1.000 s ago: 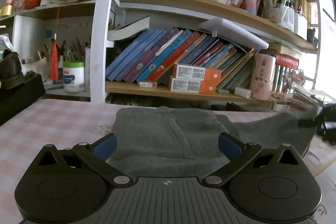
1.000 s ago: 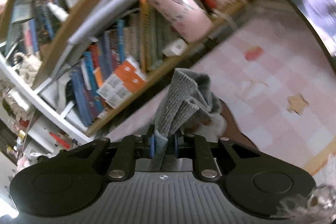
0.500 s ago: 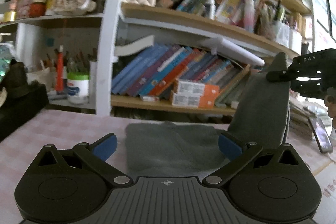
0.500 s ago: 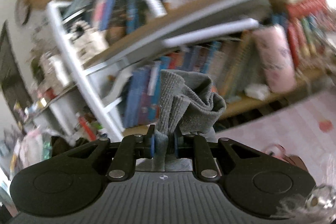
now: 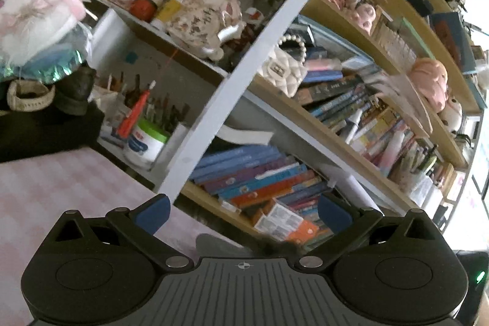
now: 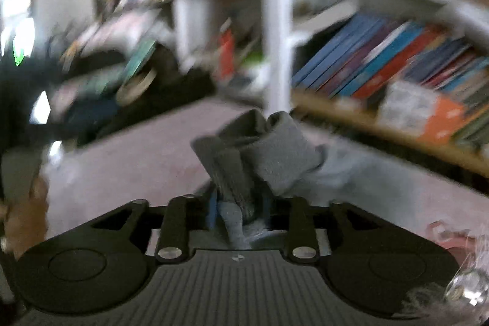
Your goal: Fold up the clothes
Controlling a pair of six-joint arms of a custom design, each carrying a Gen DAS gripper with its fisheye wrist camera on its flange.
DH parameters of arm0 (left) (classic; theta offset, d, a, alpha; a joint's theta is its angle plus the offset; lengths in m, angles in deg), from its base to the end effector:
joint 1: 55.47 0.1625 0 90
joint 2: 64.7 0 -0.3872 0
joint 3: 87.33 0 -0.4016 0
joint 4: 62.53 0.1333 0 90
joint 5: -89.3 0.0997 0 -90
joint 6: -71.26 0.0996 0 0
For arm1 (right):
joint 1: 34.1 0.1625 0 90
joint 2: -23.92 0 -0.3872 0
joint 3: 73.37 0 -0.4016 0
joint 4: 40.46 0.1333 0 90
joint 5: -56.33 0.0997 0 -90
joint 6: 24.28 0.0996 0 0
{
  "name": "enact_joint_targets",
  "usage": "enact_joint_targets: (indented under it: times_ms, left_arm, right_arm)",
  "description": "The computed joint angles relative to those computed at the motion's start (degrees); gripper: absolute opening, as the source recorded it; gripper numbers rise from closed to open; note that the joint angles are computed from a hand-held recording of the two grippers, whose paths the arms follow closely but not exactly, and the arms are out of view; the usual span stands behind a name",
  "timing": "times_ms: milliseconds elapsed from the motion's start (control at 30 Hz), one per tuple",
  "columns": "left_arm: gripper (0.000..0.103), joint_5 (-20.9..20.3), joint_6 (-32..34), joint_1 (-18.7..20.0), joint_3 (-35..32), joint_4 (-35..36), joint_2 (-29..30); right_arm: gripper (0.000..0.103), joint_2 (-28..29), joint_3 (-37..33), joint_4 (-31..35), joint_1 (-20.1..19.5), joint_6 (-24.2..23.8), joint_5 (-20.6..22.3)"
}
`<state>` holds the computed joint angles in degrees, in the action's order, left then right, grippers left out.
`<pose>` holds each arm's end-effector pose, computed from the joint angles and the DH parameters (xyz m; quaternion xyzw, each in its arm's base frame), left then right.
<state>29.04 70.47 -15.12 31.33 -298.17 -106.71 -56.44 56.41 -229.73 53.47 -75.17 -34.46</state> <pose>-0.2604 -0.4610 0.0930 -0.1971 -0.7854 0.5853 0.0419 0.1120 -0.4717 0.2512 0.3695 -0.8281 0.3738 0.1947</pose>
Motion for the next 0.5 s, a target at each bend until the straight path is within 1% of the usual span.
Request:
enact_joint_targets:
  times_ms: [33, 67, 167, 200, 267, 400, 500]
  left_arm:
    - [0.103, -0.1, 0.1, 0.0, 0.0, 0.7, 0.0]
    - [0.103, 0.1, 0.4, -0.1, -0.1, 1.2, 0.0]
    - [0.103, 0.4, 0.5, 0.0, -0.4, 1.9, 0.3]
    - [0.103, 0.5, 0.4, 0.1, -0.5, 2.1, 0.5]
    - [0.103, 0.7, 0.2, 0.1, -0.7, 2.5, 0.7]
    - [0.103, 1.5, 0.9, -0.1, -1.0, 3.7, 1.2]
    - [0.103, 3.2, 2.1, -0.6, -1.6, 4.8, 2.0]
  right_arm:
    - [0.037, 0.4, 0.2, 0.7, -0.2, -0.7, 0.0]
    - [0.038, 0.1, 0.6, 0.6, -0.7, -0.7, 1.0]
    - [0.051, -3.4, 1.2, 5.2, -3.0, 2.1, 6.7]
    - [0.052, -5.1, 1.4, 7.6, -4.1, 3.2, 9.2]
    - [0.052, -8.3, 2.0, 10.5, -5.9, 4.2, 12.8]
    - [0.053, -12.6, 3.5, 10.6, -8.8, 5.3, 15.7]
    - [0.054, -14.6, 3.7, 10.5, -11.3, 6.0, 17.4]
